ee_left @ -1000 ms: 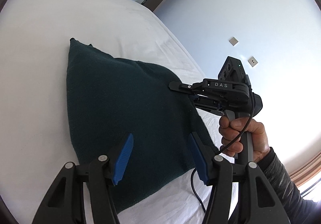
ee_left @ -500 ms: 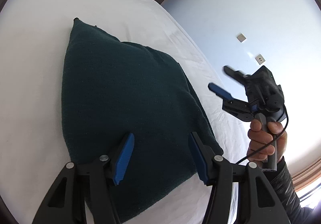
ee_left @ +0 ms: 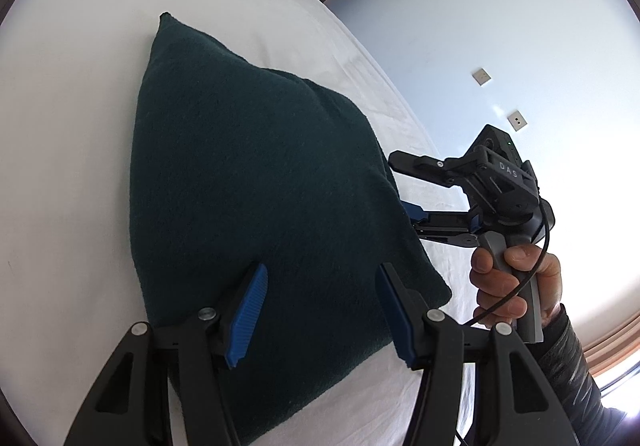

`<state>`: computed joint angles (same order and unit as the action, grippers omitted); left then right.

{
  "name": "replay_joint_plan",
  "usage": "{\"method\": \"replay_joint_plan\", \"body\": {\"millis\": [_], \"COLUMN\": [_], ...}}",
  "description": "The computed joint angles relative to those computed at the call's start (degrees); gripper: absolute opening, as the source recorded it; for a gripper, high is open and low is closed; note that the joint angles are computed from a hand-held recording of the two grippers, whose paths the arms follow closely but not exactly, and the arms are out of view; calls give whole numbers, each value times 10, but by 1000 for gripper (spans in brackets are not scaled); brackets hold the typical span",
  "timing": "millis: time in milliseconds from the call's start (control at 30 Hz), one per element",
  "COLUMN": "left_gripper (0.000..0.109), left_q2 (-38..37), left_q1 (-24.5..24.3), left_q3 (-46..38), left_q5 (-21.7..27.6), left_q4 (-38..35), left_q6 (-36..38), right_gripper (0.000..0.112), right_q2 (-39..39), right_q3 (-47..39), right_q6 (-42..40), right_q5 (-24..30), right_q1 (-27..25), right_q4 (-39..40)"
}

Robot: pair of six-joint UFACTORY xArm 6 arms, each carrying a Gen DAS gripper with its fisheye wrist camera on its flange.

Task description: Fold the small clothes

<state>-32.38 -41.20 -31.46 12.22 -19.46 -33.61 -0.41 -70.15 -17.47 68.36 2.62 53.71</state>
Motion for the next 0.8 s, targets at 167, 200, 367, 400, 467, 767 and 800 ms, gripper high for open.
{"method": "replay_joint_plan", "body": {"millis": [167, 200, 367, 400, 467, 767, 800], "left_gripper": [59, 59, 59, 59, 59, 61, 61], "left_q2": [2, 2, 10, 10, 12, 40, 46], "left_q1": [-1, -1, -1, 0, 2, 6, 5], "left_q3": [2, 2, -4, -6, -9, -56, -63], "left_q5": [-7, -7, -4, -3, 1, 25, 27], "left_q4": [-22, -22, -29, -31, -34, 15, 18], "left_q6": [13, 13, 21, 23, 26, -5, -4], "right_gripper": [36, 35, 28, 20, 16, 12, 12], "right_q2": [10, 12, 29, 34, 28, -29, -34], "right_q3": [-10, -13, -25, -26, -18, -14, -13], "right_q6": [-7, -8, 23, 28, 28, -7, -12], "right_q5": [-5, -10, -19, -27, -50, -64, -58], "right_q1": [32, 42, 50, 55, 63, 45, 36], "right_q4": [-11, -13, -38, -45, -54, -73, -68]}}
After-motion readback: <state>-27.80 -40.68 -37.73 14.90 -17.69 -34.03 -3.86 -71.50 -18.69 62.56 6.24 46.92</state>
